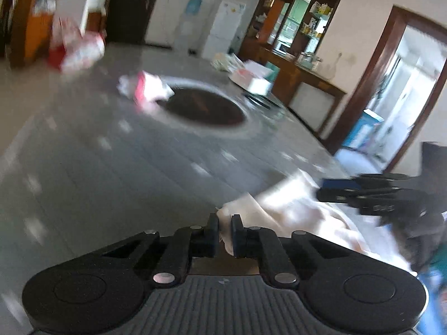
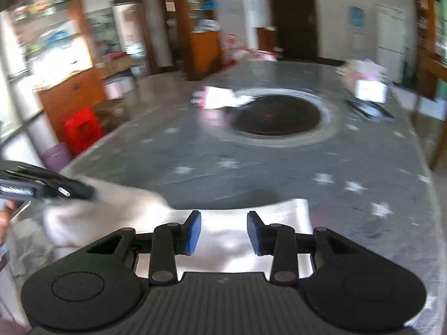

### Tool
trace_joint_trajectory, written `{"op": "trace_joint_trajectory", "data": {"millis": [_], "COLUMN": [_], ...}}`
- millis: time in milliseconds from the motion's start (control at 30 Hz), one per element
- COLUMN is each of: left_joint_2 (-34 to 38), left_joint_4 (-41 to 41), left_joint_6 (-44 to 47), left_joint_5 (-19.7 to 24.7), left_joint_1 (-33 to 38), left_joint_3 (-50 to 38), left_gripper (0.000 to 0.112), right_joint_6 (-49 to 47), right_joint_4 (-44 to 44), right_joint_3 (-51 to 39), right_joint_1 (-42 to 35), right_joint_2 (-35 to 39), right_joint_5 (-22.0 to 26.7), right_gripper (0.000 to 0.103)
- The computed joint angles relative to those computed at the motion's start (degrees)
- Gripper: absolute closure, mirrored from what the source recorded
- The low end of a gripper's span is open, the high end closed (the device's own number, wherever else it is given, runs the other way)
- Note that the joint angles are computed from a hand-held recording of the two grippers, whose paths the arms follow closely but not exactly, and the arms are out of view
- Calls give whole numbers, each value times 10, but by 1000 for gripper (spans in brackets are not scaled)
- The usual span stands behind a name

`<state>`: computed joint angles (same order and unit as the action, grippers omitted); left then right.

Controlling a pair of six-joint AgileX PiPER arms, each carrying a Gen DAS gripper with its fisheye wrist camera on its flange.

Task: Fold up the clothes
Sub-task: 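Lower the garment onto the table with both grippers and open them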

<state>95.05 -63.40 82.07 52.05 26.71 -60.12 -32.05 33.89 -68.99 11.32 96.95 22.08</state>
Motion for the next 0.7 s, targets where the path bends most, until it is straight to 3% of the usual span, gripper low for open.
{"op": "trace_joint_trajectory", "data": {"millis": [167,367,500,700], "left_joint_2": [54,100,138,191], "left_joint_4": [26,58,91,153], "left_joint_6": [8,13,-26,-89], "left_joint_5": [-81,-136,-159,-182], "left_joint_1": [-31,-64,-83,-108], "left_joint_3": [-63,-99,-148,-236], "left_gripper": [102,102,102,102], "right_joint_6": [164,139,159,268], "right_joint_4": [-148,-110,-134,-247], "right_joint_3": [-48,-115,-164,-242], "right_joint_1": [-22,-37,-29,-11], "right_joint_2": [59,124,160,209], "right_joint_5": [-7,20,31,28], "right_gripper": [67,69,94,99]}}
